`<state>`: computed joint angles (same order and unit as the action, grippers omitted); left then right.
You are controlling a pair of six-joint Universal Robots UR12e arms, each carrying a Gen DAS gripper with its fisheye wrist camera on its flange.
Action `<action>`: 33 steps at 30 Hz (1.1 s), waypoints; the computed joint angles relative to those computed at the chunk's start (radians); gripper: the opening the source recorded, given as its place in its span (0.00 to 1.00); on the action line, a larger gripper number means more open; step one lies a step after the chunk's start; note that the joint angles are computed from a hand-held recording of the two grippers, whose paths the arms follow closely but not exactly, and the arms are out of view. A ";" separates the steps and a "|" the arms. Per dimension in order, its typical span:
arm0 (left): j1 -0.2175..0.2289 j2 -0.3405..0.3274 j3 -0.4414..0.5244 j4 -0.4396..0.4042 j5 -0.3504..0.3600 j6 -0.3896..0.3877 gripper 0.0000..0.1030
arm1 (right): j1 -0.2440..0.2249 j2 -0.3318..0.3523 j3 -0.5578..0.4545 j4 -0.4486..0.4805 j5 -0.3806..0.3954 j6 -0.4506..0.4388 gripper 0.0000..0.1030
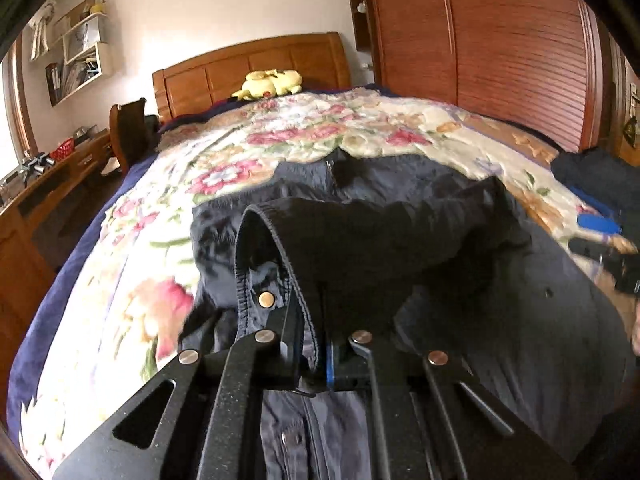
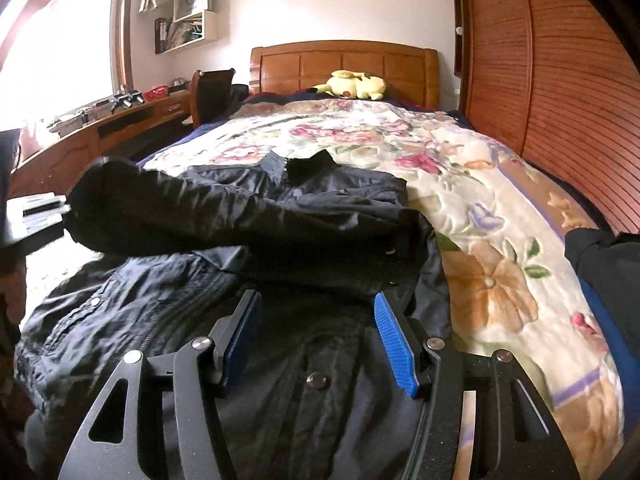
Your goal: Fold large clothes
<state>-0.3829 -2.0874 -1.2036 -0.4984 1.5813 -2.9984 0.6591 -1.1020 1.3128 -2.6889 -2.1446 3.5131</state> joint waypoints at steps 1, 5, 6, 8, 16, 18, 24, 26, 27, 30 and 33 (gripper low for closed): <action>-0.001 0.005 -0.011 -0.004 -0.002 0.002 0.09 | 0.003 -0.002 0.001 0.005 -0.005 0.000 0.59; -0.014 0.024 -0.047 -0.004 0.032 -0.005 0.09 | 0.006 -0.012 0.008 0.021 -0.008 0.015 0.59; -0.010 0.033 -0.062 -0.001 0.019 -0.012 0.09 | 0.007 -0.014 0.008 0.030 -0.009 0.019 0.59; -0.005 0.047 -0.083 0.004 -0.003 -0.026 0.09 | 0.008 -0.017 0.008 0.050 -0.013 0.021 0.59; 0.012 0.041 -0.067 -0.006 0.002 -0.062 0.40 | 0.009 -0.017 -0.004 0.052 -0.007 0.024 0.59; 0.019 0.031 -0.052 -0.025 -0.014 -0.072 0.47 | 0.009 -0.012 -0.012 0.067 -0.003 0.025 0.59; 0.020 -0.018 0.020 -0.101 -0.014 -0.079 0.65 | 0.011 0.002 -0.037 0.120 0.007 0.002 0.59; 0.017 -0.032 0.039 -0.119 0.000 -0.084 0.65 | 0.012 0.007 -0.045 0.134 0.008 -0.005 0.59; 0.016 -0.038 0.047 -0.127 0.006 -0.091 0.65 | 0.012 0.009 -0.049 0.139 0.011 -0.009 0.59; 0.017 -0.055 0.075 -0.165 -0.002 -0.118 0.65 | 0.011 0.012 -0.054 0.145 0.019 -0.016 0.59; 0.015 -0.066 0.091 -0.185 0.003 -0.123 0.65 | 0.007 0.010 -0.051 0.141 0.034 -0.021 0.59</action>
<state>-0.3677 -2.1536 -1.1131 -0.6830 1.5845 -3.1213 0.6664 -1.0916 1.2615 -2.5480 -2.1103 3.4924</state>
